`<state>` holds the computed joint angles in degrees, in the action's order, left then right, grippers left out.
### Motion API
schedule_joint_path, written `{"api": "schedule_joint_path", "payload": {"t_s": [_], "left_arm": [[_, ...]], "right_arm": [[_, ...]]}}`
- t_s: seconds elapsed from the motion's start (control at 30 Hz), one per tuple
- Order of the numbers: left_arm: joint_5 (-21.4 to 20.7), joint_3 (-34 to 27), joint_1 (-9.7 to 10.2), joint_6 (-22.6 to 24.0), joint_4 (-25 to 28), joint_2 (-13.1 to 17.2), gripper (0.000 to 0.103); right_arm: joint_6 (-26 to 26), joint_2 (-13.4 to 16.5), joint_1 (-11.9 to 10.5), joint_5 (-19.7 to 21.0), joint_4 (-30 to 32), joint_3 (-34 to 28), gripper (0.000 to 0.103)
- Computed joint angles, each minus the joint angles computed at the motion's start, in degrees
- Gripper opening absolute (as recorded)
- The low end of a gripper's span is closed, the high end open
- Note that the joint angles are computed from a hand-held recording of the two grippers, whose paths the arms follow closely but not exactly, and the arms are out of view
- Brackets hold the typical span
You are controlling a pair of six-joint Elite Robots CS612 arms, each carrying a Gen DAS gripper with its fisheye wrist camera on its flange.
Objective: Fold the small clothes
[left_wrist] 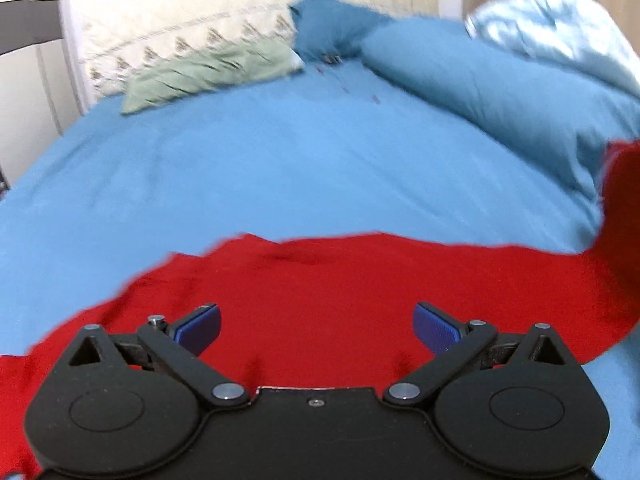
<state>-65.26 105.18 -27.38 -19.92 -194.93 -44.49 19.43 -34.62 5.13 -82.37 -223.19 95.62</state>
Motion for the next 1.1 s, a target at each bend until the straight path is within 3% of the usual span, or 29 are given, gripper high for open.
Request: {"api": "schedule_joint_path", "payload": {"t_s": [0.17,0.23,0.3,0.4,0.47,0.57,0.63,0.7,0.73,0.9,1.0,1.1], "left_arm": [[4.8,7.6,2.07,-2.0,-5.8,-2.9,0.103],[6.9,10.0,2.78,-3.7,-5.7,-3.5,0.103],[6.5,12.2,3.79,-5.7,-5.2,-3.9,0.103],[4.2,14.2,5.01,-7.8,-5.6,-3.9,0.103],[3.3,14.9,5.43,-8.3,-5.7,-3.9,0.103],[1.2,15.0,5.98,-7.9,-7.3,-3.7,0.103],[-0.8,14.7,6.11,-7.1,-8.8,-3.6,0.103],[-2.6,13.3,6.01,-5.6,-9.4,-3.2,0.103],[-3.1,12.7,5.66,-4.8,-9.4,-3.0,0.103],[-5.1,6.7,3.88,-0.6,-7.7,-0.8,0.101],[-5.8,2.7,3.25,2.5,-4.0,1.2,0.072],[-4.8,-1.0,3.41,4.3,1.7,2.9,0.058]], "right_arm": [[-5.9,2.2,6.6,13.7,5.3,-8.1,0.020],[-9.3,4.3,9.3,16.7,9.9,-11.2,0.020],[-13.6,6.7,12.0,17.8,16.8,-13.9,0.020],[-19.8,9.2,14.8,16.0,25.4,-15.7,0.020],[-21.6,10.1,15.6,14.3,26.2,-15.7,0.020],[-23.0,10.2,15.6,14.3,25.2,-14.5,0.023],[-25.3,9.3,15.3,14.2,24.8,-13.2,0.036],[-28.4,8.0,15.2,13.7,23.6,-11.0,0.075],[-29.7,7.6,15.1,13.0,22.1,-10.3,0.080],[-33.8,5.0,13.4,9.9,18.6,-5.5,0.081],[-32.6,3.6,11.7,9.7,17.4,-2.6,0.081],[-31.4,2.6,10.3,9.8,16.8,-0.5,0.081]]}}
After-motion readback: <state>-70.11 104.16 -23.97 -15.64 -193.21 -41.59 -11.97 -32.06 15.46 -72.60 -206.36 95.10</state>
